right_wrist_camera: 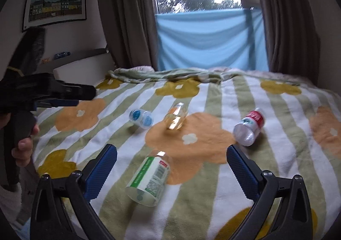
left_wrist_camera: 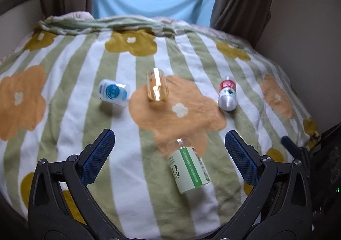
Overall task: Flip cup upside down
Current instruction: 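Release the cup from the right gripper and move the left gripper toward it, then close the left gripper around the green-labelled cup's body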
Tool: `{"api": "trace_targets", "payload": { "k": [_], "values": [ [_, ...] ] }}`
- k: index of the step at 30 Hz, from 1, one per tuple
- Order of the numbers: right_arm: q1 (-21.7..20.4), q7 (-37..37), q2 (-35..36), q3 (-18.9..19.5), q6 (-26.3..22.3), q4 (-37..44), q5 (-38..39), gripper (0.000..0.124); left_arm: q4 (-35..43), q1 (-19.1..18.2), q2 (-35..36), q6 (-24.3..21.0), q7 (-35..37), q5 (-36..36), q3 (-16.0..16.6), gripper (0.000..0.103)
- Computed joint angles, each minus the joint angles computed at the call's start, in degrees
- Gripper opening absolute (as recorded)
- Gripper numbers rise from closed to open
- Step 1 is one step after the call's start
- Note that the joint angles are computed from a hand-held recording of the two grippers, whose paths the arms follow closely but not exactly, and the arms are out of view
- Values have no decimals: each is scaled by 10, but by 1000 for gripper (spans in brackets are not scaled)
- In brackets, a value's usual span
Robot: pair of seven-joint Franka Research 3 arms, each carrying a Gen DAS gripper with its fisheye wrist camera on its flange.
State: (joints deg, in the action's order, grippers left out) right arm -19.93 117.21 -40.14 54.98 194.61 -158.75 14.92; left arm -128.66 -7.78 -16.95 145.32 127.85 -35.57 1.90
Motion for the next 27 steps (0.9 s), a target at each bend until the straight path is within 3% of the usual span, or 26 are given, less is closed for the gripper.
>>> {"api": "trace_targets", "payload": {
  "k": [3, 7, 11, 13, 18, 20, 22, 27],
  "values": [
    [-14, 15, -47, 32, 23, -23, 13, 103, 45, 13, 69, -33, -72, 95, -41, 103],
    [0, 21, -27, 25, 54, -41, 25, 103, 96, 23, 144, -82, -157, 187, -76, 103],
    [39, 12, 0, 5, 97, -69, 52, 103, 153, 35, 201, -152, -203, 214, -91, 103],
    [43, 1, -5, 14, 99, -76, 71, 103, 180, 37, 224, -181, -221, 236, -99, 102],
    [43, -24, -12, 37, 100, -84, 108, 103, 260, 52, 289, -287, -255, 242, -111, 90],
    [44, -34, -3, 38, 111, -86, 120, 103, 278, 55, 305, -313, -261, 244, -116, 83],
    [49, -46, 12, 33, 125, -88, 130, 103, 294, 59, 321, -339, -266, 246, -119, 83],
    [64, -73, 38, 26, 145, -89, 163, 103, 309, 73, 342, -369, -271, 219, -127, 68]
  ]
}}
